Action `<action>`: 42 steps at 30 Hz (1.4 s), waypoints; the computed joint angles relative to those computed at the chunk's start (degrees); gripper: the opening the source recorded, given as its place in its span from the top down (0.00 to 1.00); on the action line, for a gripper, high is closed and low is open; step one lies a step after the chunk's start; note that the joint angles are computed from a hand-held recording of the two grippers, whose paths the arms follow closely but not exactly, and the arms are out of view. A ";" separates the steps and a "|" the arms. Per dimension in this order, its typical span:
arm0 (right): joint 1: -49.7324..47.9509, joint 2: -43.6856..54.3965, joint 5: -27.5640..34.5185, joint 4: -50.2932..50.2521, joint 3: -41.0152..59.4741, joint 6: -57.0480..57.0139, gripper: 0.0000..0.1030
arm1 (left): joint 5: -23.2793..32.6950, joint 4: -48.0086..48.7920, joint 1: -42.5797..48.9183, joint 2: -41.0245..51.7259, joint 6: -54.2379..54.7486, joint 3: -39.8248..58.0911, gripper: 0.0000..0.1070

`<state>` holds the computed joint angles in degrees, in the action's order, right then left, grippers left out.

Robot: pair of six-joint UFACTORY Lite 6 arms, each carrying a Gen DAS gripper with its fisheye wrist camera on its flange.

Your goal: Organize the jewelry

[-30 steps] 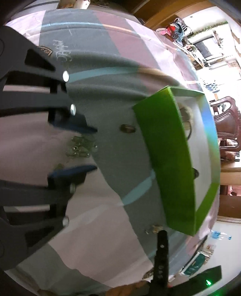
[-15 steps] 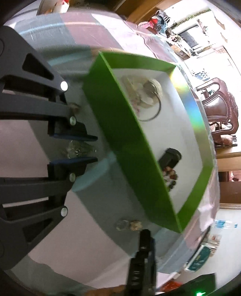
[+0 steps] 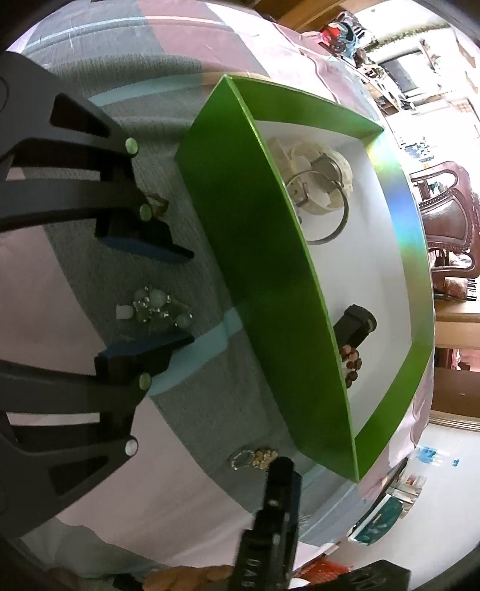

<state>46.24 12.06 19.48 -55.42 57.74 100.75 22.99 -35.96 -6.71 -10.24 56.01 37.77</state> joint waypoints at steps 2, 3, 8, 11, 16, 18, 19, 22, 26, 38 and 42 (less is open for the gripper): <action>1.17 3.28 2.51 3.27 3.08 -4.15 0.56 | -0.28 -0.48 -0.22 -0.08 0.06 -0.27 0.63; 1.43 4.08 3.03 4.18 3.75 -5.26 0.56 | -0.45 -0.66 -0.28 -0.09 0.10 -0.34 0.63; 2.84 4.91 4.24 4.84 4.64 -6.67 0.76 | -0.60 -0.76 -0.78 -0.30 -0.10 -0.41 0.76; 3.11 4.60 4.51 4.16 4.29 -5.73 0.77 | -0.57 -0.89 -0.51 -0.61 0.03 -0.61 0.83; 4.23 3.43 6.58 -0.03 3.68 -1.32 0.77 | -0.27 -1.45 0.56 -0.95 0.39 -0.57 0.84; 5.06 3.42 8.81 -1.44 4.09 -0.15 0.77 | -1.09 -0.74 0.88 -1.45 -0.95 -0.67 0.84; 5.24 3.46 9.39 -1.68 4.27 -0.06 0.77 | -1.45 -0.17 1.00 -1.77 -1.54 -0.80 0.84; 5.10 3.42 9.36 -1.73 4.23 -0.15 0.77 | -1.53 -0.09 1.15 -1.56 -1.69 -0.56 0.84; 5.00 3.24 9.57 -0.84 4.29 -0.77 0.77 | -1.94 0.62 0.80 -1.87 -2.25 -0.83 0.84; 5.29 2.90 9.35 -2.32 3.85 0.56 0.77 | -1.80 0.55 0.53 -3.00 -2.19 -1.21 0.84; 5.03 3.97 8.99 -0.13 4.81 -2.14 0.77 | -1.81 0.73 0.50 -3.15 -2.42 -1.29 0.84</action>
